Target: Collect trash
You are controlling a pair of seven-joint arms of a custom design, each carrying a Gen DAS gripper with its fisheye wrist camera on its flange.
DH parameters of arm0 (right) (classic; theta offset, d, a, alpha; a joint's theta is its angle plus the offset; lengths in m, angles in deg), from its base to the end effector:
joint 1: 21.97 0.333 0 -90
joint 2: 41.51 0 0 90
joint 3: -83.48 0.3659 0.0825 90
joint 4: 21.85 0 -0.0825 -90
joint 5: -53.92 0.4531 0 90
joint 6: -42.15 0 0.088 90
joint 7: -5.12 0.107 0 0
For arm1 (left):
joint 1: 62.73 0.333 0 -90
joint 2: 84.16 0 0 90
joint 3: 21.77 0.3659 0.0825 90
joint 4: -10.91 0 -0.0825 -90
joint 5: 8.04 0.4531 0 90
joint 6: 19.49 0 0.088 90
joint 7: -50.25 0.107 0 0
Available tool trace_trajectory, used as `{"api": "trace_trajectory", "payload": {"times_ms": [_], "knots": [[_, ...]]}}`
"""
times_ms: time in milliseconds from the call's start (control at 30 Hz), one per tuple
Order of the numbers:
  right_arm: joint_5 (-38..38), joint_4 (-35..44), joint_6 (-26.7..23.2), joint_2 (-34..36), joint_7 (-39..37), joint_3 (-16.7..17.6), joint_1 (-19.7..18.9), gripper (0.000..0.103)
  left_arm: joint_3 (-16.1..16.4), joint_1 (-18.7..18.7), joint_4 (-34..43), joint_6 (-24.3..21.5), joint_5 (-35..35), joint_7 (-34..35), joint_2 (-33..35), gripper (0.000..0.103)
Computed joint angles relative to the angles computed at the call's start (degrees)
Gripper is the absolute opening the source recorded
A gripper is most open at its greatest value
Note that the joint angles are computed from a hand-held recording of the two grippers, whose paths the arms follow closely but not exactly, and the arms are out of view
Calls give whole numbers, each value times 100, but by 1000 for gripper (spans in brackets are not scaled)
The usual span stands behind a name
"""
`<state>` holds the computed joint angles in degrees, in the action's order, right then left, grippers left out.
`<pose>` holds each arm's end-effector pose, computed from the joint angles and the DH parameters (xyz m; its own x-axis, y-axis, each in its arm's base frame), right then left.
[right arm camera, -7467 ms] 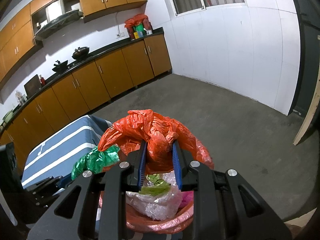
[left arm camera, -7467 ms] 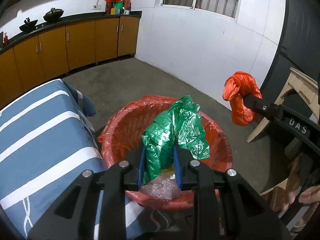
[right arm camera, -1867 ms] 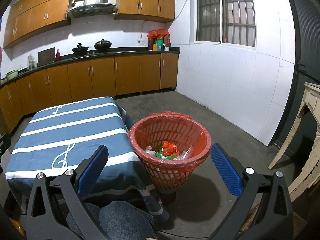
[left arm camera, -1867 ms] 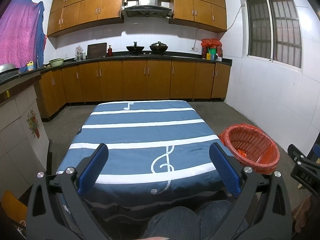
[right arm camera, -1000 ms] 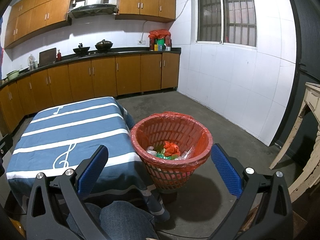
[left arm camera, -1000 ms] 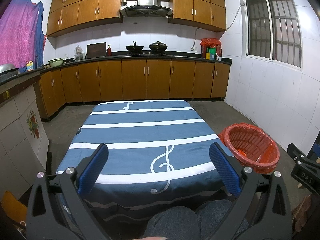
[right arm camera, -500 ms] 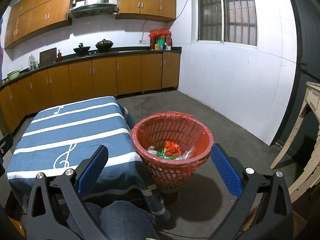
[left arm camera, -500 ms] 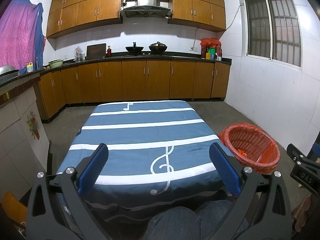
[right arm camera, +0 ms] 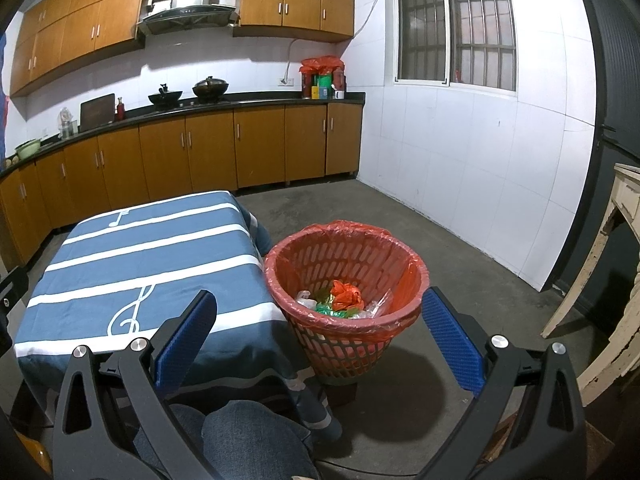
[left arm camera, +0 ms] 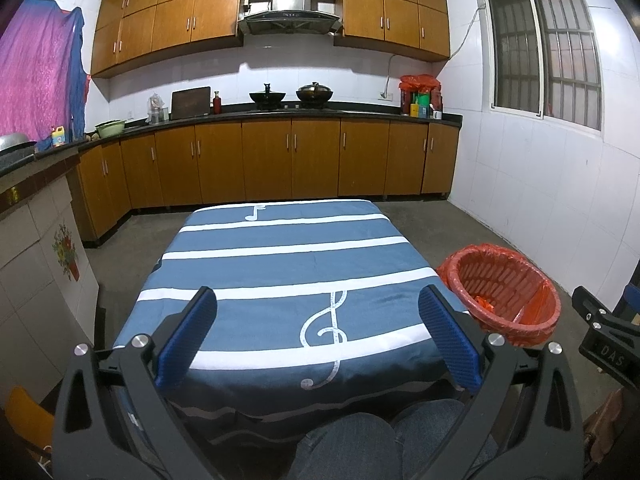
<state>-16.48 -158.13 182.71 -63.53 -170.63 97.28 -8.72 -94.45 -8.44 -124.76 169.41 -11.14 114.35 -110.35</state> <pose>0.4545 0.2420 0.5293 -0.3322 -0.9427 0.0311 -0.4453 0.1277 -0.8862 0.5295 -0.2360 0.5086 -0.0493 -0.9987 0.0143 -0.4287 0.0082 -0.9034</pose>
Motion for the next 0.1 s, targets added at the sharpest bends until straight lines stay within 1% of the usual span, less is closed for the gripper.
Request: {"api": "trace_trajectory", "payload": {"times_ms": [100], "knots": [[9, -7, 15, -11, -18, -14, -4, 101, 10, 1, 4, -4, 20, 18, 33, 99]]}}
